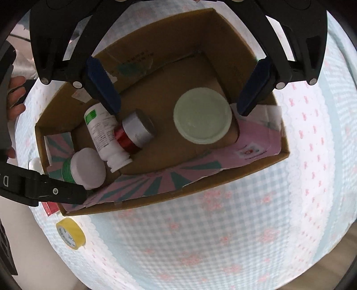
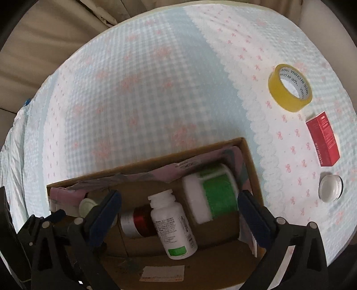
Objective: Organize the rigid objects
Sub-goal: 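Carry both items into the cardboard box and open both tools, then lift both tools away from the box toward the red box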
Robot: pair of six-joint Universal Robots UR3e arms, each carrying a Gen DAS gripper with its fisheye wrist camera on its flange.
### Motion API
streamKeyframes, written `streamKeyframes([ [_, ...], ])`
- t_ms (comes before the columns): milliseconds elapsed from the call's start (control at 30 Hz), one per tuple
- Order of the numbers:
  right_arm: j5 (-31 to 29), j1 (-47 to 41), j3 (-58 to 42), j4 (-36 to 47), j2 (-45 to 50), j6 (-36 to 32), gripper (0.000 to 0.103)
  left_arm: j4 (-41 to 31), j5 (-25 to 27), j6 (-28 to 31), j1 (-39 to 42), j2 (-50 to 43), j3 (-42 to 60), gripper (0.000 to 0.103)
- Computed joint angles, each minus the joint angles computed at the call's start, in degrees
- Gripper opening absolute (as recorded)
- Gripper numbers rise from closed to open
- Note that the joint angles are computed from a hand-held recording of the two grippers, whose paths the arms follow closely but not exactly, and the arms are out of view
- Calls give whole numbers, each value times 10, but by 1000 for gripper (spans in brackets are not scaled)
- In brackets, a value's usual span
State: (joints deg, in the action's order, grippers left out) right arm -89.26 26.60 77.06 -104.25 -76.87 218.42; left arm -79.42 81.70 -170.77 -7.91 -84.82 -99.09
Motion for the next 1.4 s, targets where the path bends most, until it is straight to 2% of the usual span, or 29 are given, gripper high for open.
streamKeyframes([
  [300,-8,10,-4,29,-31,6,103,-48,7,-7,16,79,-6,103],
  [533,-16,35,-57,89,-56,9,103,-135,10,-12,33,165,35,103],
  [667,-38,59,-112,145,-67,12,103,-191,8,-15,43,208,76,103],
  [867,-85,100,-242,284,-71,21,103,-278,1,-37,54,244,173,103],
  [1100,-148,123,-323,419,-123,46,103,-279,41,-159,-38,217,263,103],
  [1267,-160,92,-277,449,-210,52,103,-255,101,-266,-168,138,346,103],
  [1400,-148,14,-211,462,-310,-4,103,-247,157,-359,-288,24,455,103],
])
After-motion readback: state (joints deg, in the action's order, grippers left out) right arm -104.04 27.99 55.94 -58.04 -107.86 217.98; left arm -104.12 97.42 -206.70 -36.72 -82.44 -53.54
